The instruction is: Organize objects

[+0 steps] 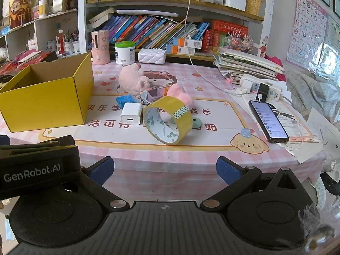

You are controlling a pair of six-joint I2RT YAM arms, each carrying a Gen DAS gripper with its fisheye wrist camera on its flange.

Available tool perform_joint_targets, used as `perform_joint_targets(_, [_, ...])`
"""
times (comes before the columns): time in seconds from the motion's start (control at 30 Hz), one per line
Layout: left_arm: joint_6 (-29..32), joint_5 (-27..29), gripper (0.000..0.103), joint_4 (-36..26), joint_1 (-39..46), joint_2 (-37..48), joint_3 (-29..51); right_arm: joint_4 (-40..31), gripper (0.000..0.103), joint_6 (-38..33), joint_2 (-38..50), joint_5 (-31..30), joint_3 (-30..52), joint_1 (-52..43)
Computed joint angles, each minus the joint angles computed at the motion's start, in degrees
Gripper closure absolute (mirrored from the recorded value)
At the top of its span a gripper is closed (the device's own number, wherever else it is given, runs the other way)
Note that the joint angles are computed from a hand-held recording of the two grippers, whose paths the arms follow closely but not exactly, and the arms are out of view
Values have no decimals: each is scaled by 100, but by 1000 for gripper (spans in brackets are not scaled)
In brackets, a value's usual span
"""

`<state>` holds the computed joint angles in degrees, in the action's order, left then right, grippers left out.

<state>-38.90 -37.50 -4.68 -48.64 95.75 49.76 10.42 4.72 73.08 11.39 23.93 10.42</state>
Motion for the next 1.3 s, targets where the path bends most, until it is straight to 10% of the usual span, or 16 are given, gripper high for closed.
perform_joint_targets(1.3, [13, 50, 0, 59, 35, 78, 39, 86, 0, -59, 48, -44, 2, -25])
